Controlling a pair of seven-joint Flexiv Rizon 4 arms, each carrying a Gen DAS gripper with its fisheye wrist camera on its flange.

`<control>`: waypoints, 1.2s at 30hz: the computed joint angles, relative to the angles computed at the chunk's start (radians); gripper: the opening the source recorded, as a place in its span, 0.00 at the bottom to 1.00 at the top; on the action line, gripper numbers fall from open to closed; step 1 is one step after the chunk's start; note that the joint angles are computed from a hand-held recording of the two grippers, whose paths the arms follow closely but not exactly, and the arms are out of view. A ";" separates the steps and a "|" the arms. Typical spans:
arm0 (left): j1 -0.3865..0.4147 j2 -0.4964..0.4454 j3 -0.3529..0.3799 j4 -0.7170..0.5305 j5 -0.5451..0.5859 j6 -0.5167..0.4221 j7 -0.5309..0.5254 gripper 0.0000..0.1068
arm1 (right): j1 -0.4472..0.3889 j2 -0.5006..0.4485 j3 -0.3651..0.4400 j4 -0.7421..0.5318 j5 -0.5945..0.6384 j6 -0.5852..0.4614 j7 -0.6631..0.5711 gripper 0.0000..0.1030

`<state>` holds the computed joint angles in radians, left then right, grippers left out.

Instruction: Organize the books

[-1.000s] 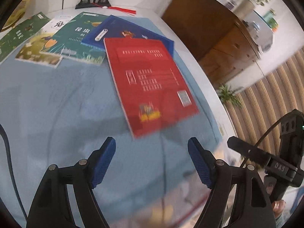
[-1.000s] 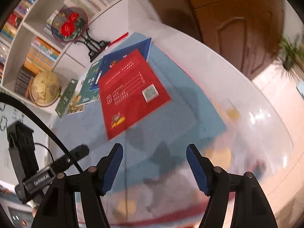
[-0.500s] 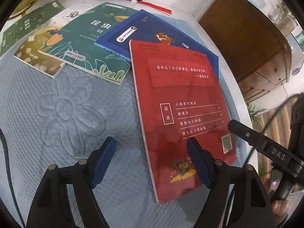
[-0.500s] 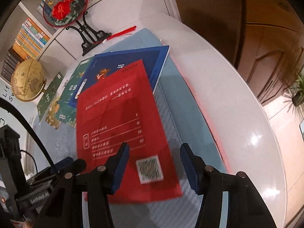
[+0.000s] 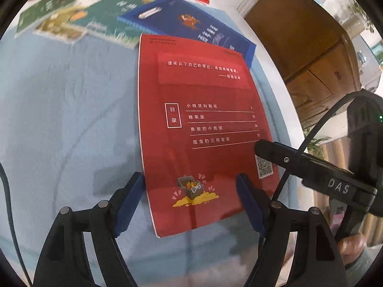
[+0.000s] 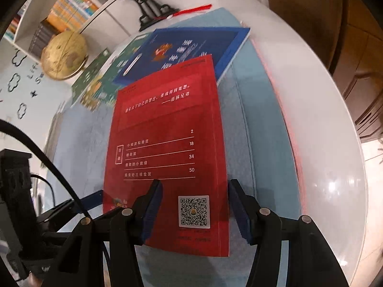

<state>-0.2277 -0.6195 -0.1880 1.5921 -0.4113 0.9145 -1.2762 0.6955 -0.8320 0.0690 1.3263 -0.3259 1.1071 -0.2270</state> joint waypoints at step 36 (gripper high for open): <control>0.162 0.205 0.082 0.291 -0.451 0.004 0.192 0.71 | 0.018 -0.373 0.426 -0.687 0.147 0.203 -0.398 0.55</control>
<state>-0.0658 -0.4145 -0.1062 1.8830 -0.8620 0.9188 -1.0846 0.7138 -1.2049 0.4946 0.6396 -0.1791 1.3104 -0.6250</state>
